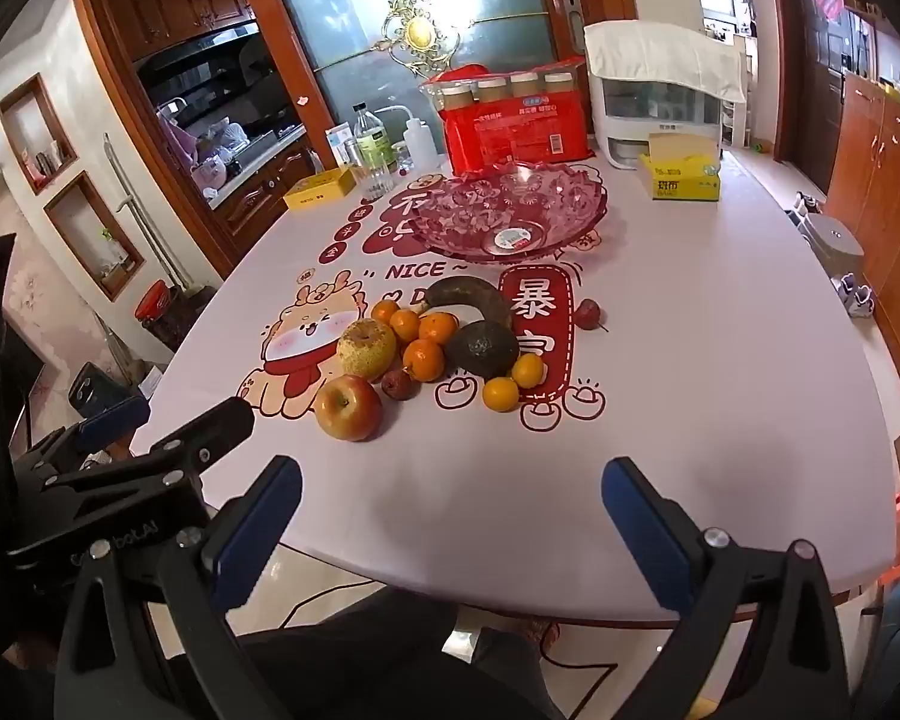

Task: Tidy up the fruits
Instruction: 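Move both tools toward the fruit pile, left tool toward the red apple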

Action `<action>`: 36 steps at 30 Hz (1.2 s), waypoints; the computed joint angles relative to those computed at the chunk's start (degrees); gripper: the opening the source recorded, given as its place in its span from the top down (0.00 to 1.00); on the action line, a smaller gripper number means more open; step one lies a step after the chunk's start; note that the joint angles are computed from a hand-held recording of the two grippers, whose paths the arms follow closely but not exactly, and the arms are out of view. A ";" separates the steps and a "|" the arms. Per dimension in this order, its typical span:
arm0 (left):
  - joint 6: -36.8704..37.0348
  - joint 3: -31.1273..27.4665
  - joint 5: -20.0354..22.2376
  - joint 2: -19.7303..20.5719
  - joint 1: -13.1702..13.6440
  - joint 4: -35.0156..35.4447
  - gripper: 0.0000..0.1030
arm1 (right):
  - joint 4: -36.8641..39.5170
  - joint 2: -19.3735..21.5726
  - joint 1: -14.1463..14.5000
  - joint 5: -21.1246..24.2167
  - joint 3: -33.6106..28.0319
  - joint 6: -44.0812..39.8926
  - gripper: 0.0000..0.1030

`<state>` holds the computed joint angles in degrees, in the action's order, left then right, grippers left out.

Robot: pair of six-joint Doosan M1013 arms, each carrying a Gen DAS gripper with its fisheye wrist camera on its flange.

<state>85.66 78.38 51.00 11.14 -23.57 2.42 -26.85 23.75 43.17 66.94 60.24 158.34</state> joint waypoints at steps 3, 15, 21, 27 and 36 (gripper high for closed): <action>0.34 -0.55 0.65 0.51 0.50 -0.17 0.01 | -0.44 -0.07 0.21 -0.76 0.66 0.45 0.02; -1.56 -1.61 4.89 1.68 0.48 1.67 0.01 | -2.05 -0.42 0.33 -1.23 1.19 1.05 0.03; -1.28 -2.99 6.74 3.45 1.82 -0.73 0.01 | -1.10 -0.17 -0.40 -0.94 2.20 -0.49 0.05; -2.10 -6.41 11.42 7.34 2.95 -2.24 0.01 | 2.74 -0.13 -2.53 -5.34 3.72 -1.38 0.10; -3.23 -12.57 17.95 14.11 3.86 -5.73 0.01 | 17.74 -0.06 -7.42 -12.24 5.80 -9.60 0.10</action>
<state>82.44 65.81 68.95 25.25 -19.71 -3.31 -9.10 23.69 35.75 54.70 66.05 148.74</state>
